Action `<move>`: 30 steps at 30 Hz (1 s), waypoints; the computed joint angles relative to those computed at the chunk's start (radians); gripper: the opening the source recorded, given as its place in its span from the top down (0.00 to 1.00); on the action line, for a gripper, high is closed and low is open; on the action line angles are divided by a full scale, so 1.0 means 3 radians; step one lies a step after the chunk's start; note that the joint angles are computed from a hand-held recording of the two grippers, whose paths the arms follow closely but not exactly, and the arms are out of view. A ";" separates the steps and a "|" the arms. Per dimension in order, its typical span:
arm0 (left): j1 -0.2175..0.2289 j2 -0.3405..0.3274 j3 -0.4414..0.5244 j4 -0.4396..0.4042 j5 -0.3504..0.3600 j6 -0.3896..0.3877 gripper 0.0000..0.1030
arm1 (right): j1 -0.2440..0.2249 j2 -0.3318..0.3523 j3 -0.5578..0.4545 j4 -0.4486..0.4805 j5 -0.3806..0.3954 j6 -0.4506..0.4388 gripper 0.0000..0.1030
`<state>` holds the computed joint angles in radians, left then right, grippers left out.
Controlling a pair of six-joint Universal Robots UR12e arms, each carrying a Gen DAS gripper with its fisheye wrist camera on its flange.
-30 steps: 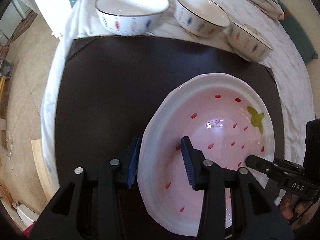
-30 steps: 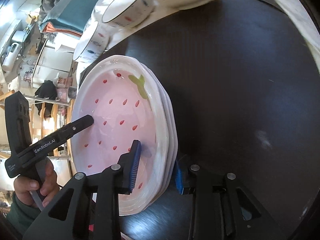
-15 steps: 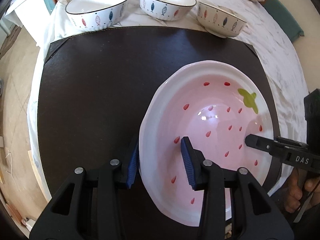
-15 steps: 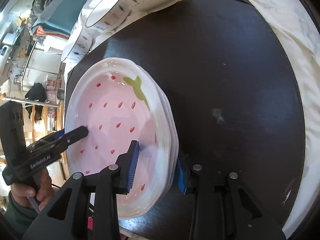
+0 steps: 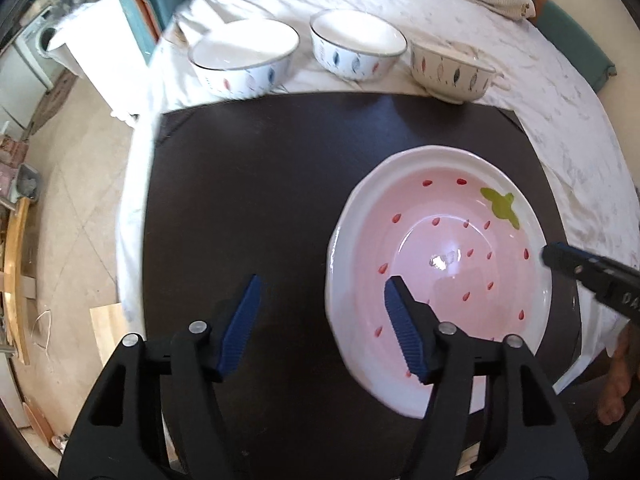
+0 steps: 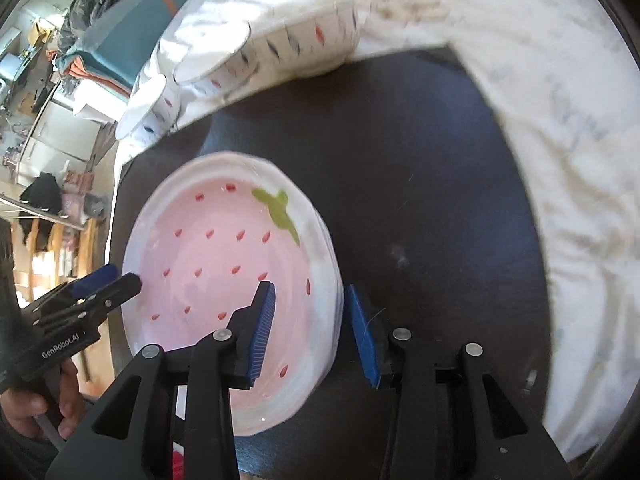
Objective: Organize plates and bowls
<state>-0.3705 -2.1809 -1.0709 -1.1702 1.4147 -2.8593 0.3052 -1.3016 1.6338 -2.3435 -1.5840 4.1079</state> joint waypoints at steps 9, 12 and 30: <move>0.0080 0.0334 -0.0508 0.0804 0.0065 -0.0152 0.40 | 0.0213 -0.0135 -0.0031 -0.0097 -0.0547 -0.0060 0.53; 0.0080 0.0405 -0.0614 0.0926 0.0115 -0.0157 0.39 | 0.0284 -0.0149 -0.0022 -0.0167 -0.0678 -0.0079 0.41; 0.0034 0.0598 -0.0713 0.0888 0.0216 -0.0384 0.33 | 0.0424 -0.0126 -0.0017 -0.0504 -0.0605 -0.0210 0.16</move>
